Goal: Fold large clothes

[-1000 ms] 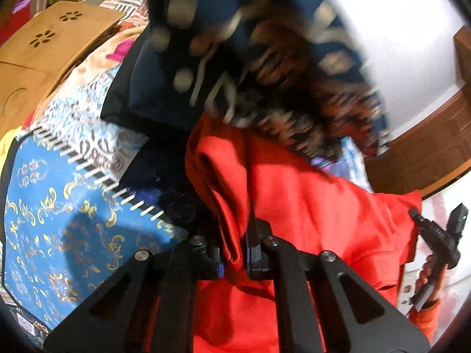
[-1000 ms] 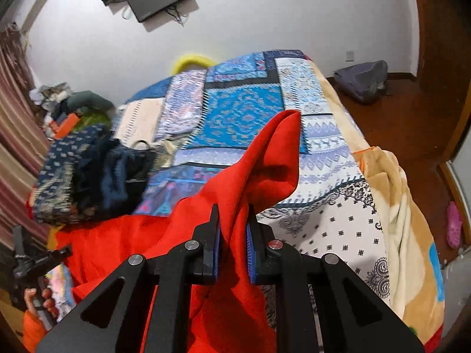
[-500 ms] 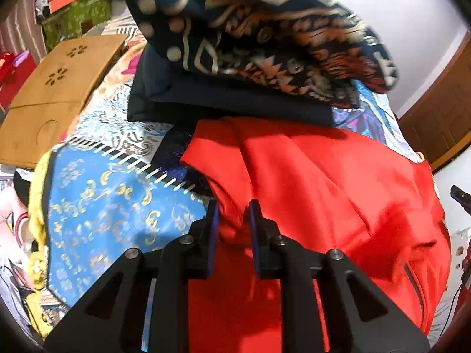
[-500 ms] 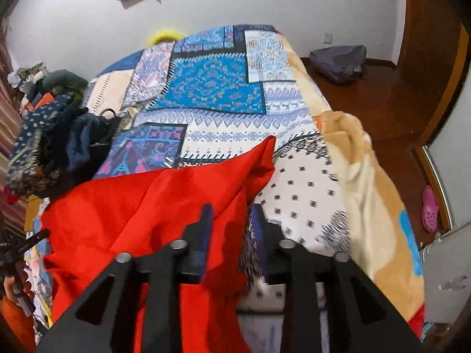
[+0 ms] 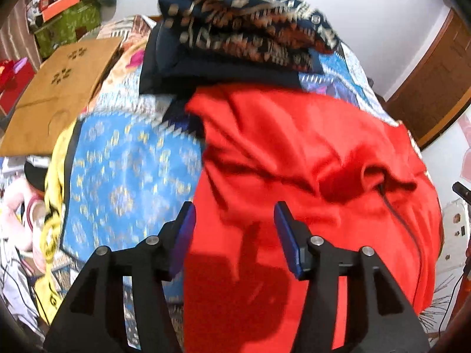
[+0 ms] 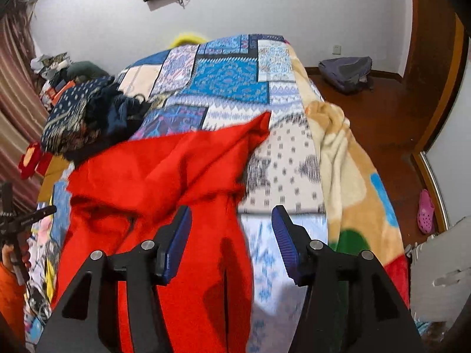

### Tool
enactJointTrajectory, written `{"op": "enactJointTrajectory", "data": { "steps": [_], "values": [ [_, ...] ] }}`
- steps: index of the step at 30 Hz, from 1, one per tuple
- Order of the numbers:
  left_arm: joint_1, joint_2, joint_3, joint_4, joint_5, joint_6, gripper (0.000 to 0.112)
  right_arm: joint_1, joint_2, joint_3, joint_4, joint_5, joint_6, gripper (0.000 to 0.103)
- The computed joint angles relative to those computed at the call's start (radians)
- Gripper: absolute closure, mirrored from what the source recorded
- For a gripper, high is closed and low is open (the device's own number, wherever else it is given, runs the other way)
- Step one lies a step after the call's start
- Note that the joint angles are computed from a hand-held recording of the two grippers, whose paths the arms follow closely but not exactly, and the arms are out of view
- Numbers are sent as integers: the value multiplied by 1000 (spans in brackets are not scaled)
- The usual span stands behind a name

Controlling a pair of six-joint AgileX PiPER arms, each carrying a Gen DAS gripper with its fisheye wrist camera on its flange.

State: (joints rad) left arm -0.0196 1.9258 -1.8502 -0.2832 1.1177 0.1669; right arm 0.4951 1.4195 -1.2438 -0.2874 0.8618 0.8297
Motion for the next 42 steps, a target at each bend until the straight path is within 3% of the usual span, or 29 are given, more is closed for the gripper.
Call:
{"op": "enactJointTrajectory", "data": {
  "steps": [6, 14, 17, 22, 23, 24, 26, 28, 31, 38, 42],
  "values": [
    [54, -44, 191, -39, -18, 14, 59, 73, -35, 106, -48, 13, 109, 51],
    [151, -81, 392, -209, -5, 104, 59, 89, -74, 271, 76, -114, 193, 48],
    [149, -128, 465, -230, -46, 155, 58, 157, -76, 291, 3, -131, 309, 42],
    [144, -191, 537, -279, -52, 206, 60, 237, -71, 305, -119, -138, 472, 45],
    [149, -209, 568, -301, -58, 236, 75, 249, -64, 297, -144, -128, 503, 47],
    [145, -223, 573, -325, -42, 265, 93, 261, -61, 292, -168, -116, 527, 57],
    [109, -264, 581, -308, -62, 263, 106, 285, -56, 277, -217, -93, 570, 82],
    [87, -304, 580, -325, -70, 280, 109, 267, -76, 288, -193, -157, 539, 91],
    [73, -330, 524, -370, -58, 268, 110, 229, -85, 269, -138, -222, 471, 92],
    [105, -250, 249, -449, -48, 243, 110, 164, -48, 88, -145, -215, 324, 92],
    [87, -162, 143, -330, -145, 139, 110, 113, -13, 69, -220, -227, 376, 92]
  ]
}}
